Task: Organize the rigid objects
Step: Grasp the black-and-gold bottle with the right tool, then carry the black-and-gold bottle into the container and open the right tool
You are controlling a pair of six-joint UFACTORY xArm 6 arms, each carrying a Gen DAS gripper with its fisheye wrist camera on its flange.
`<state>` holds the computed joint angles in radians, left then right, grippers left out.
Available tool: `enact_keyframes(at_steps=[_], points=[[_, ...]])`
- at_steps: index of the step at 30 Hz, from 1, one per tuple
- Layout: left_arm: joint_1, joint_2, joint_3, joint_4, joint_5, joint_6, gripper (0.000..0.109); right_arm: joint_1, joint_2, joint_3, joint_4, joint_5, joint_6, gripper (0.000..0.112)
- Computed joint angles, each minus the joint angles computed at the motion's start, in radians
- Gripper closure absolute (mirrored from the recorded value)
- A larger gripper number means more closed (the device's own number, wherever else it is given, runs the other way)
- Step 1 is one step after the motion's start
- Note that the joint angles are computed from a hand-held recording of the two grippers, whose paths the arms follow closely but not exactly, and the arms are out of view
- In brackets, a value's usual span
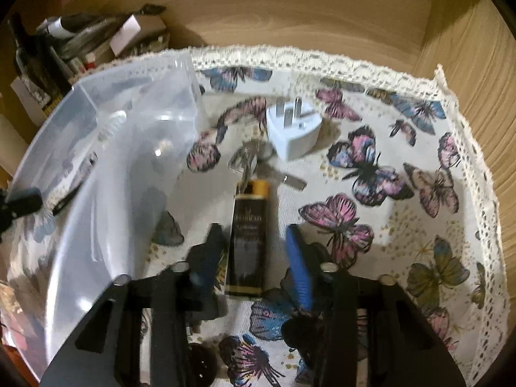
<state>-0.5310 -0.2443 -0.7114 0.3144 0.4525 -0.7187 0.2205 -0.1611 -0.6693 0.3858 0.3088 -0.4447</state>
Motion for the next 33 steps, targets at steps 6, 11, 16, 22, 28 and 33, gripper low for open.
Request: enact_keyframes(at_steps=[6, 11, 16, 22, 28, 33], points=[[0.000, 0.000, 0.000, 0.001, 0.000, -0.001, 0.095, 0.003, -0.021, 0.015, 0.033, -0.026, -0.021, 0.091], [0.000, 0.000, 0.000, 0.001, 0.000, -0.001, 0.095, 0.007, -0.067, 0.032, 0.060, -0.045, -0.038, 0.091], [0.000, 0.000, 0.000, -0.001, 0.000, 0.001, 0.095, 0.019, -0.117, 0.044, 0.080, -0.064, -0.053, 0.091], [-0.001, 0.000, 0.000, 0.000, -0.002, -0.002, 0.095, 0.041, -0.173, 0.051, 0.110, -0.094, -0.084, 0.091], [-0.001, 0.000, 0.000, 0.000, -0.002, -0.002, 0.095, 0.075, -0.217, 0.058, 0.157, -0.116, -0.141, 0.091], [-0.002, 0.000, -0.001, 0.001, -0.002, -0.004, 0.095, 0.115, -0.237, 0.050, 0.246, -0.121, -0.225, 0.091]])
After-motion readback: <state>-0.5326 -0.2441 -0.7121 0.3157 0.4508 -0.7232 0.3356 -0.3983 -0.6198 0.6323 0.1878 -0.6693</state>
